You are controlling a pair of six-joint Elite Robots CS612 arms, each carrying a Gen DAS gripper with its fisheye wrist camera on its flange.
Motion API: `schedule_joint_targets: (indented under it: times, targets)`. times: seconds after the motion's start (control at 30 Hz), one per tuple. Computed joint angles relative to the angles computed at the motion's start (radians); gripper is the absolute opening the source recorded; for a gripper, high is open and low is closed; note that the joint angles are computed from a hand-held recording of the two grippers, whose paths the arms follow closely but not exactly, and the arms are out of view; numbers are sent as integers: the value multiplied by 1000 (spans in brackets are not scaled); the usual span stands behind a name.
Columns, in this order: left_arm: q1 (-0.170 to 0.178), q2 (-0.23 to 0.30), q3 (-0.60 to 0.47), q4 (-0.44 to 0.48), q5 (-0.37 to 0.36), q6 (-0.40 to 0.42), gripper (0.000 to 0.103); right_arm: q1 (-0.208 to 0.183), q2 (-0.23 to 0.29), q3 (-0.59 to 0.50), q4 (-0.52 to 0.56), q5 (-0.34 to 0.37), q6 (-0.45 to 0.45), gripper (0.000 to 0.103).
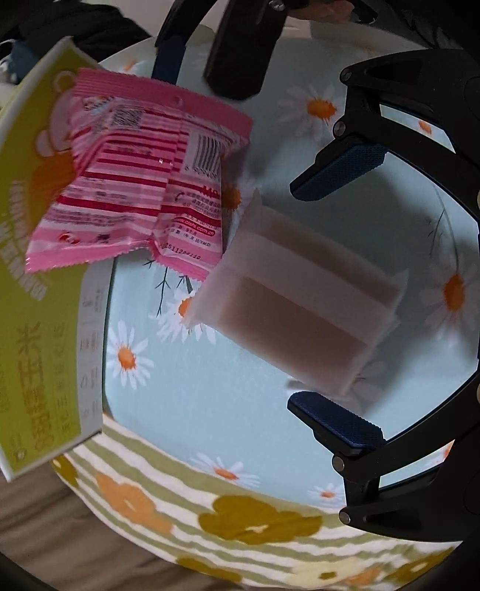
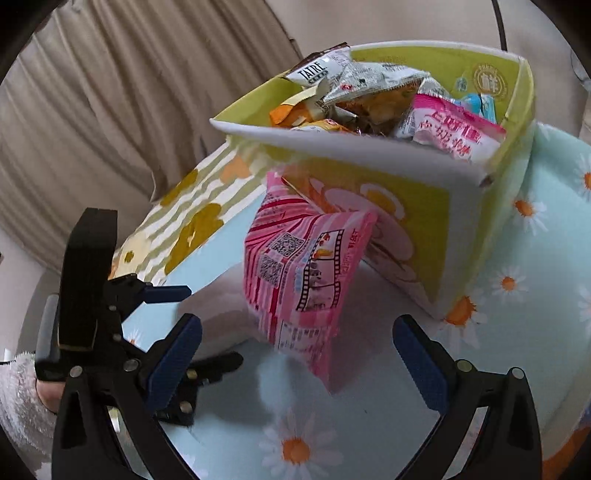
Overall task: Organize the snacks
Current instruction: 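Grasp the pink-brown wrapped pack with left tool while right tool grasps pink candy bag, then lift both packets over the yellow box and open both tools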
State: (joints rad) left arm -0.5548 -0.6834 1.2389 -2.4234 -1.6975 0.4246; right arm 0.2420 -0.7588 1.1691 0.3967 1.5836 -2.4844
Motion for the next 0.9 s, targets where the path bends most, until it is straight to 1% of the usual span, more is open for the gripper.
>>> schedule_joint_targets:
  times: [0.03,0.07,0.17,0.2,0.27,0.4,0.47,0.6,0.63,0.73,0.8,0.83,0.9]
  targets:
    - [1,5,-6,3,-5,7,100,0,6,-7,-1,0,9,103]
    - [2,9,-9,4,-10,12,95,1,9,-8,-6,4,16,103]
    - [8,17,-20,4,-38,30,90,7,19,-23,-4,34,18,101]
    - [8,17,-17,-3,-43,36,86,10,23,-30,0,48,12,97]
    - [10,18,-21,-11,-54,49,78,13,31,-43,6,62,-7,96]
    - [14,16,-15,-16,-66,51,74,22,40,-61,12,86,-28,95]
    - [14,9,-3,-24,-69,48,73,21,50,-77,18,84,-31,95]
    - [16,-11,31,-37,-58,11,73,17,68,-104,43,87,-33,94]
    - [18,-14,37,-39,-59,-4,73,17,75,-113,52,88,-31,87]
    - [24,-20,48,-43,-56,-41,73,15,96,-146,81,87,-32,79]
    - [26,-23,54,-43,-46,-57,73,15,102,-155,86,89,-37,73]
    - [28,-26,58,-44,-44,-64,73,15,105,-159,90,90,-39,68]
    - [30,-30,64,-47,-40,-82,73,15,103,-156,86,85,-46,64]
